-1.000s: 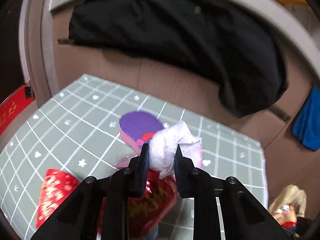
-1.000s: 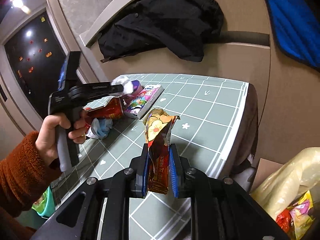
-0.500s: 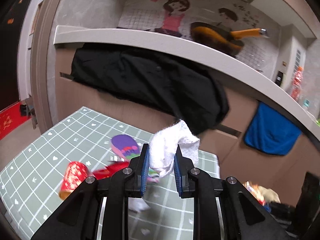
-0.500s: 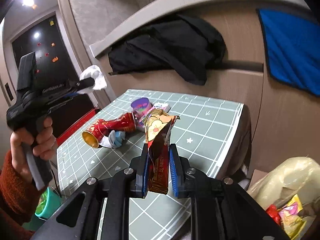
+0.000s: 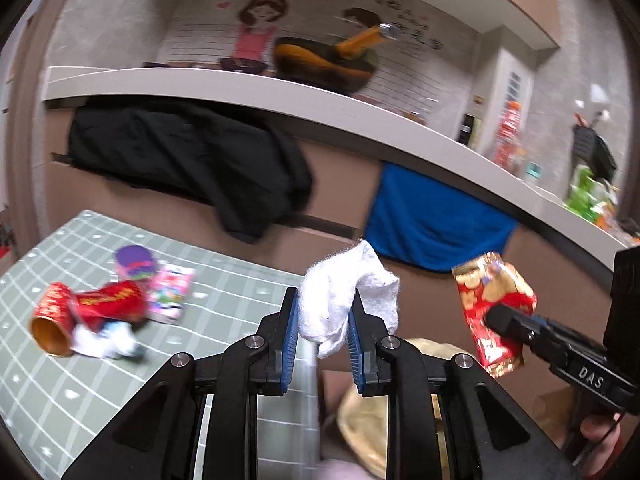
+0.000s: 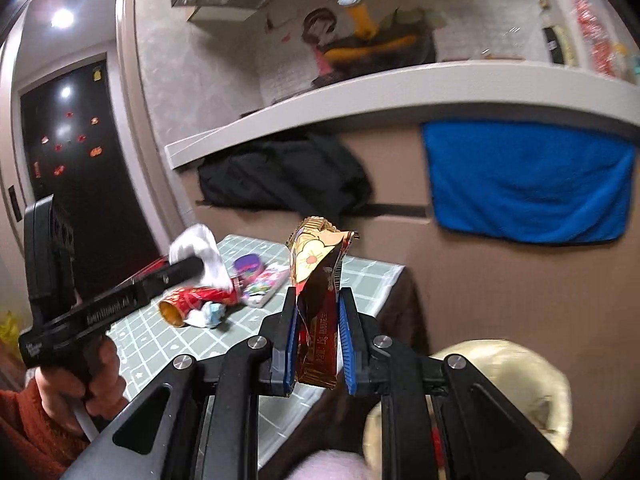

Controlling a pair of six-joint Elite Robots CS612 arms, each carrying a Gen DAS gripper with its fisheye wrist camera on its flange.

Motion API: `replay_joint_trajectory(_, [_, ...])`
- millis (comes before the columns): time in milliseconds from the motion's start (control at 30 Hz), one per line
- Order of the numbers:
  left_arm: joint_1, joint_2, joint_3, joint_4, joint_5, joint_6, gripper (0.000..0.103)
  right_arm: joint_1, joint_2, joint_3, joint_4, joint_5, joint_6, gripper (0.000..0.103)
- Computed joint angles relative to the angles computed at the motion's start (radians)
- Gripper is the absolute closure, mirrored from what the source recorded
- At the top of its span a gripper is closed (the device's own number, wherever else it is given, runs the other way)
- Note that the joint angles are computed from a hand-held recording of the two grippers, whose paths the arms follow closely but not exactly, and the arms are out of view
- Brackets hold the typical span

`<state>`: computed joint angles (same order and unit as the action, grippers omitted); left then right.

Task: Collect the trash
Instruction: 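Carry the tissue and red-gold wrapper over the bin with both tools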

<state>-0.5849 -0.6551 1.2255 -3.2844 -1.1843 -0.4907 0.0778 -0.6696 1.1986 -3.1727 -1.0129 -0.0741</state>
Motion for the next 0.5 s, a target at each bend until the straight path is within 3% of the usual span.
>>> replay_joint_trajectory(100, [-0.017, 0.019, -0.033, 0.003, -0.035, 0.018, 0.08, -0.016, -0.029, 0.057, -0.063, -0.069, -0.005, 0.086])
replay_joint_trajectory(300, [-0.039, 0.061, -0.116, 0.054, -0.107, 0.061, 0.08, -0.046, -0.055, 0.12, -0.129, -0.116, 0.029, 0.086])
replay_joint_trajectory(500, [-0.061, 0.091, -0.171, 0.073, -0.099, 0.099, 0.08, -0.072, -0.067, 0.161, -0.17, -0.143, 0.051, 0.086])
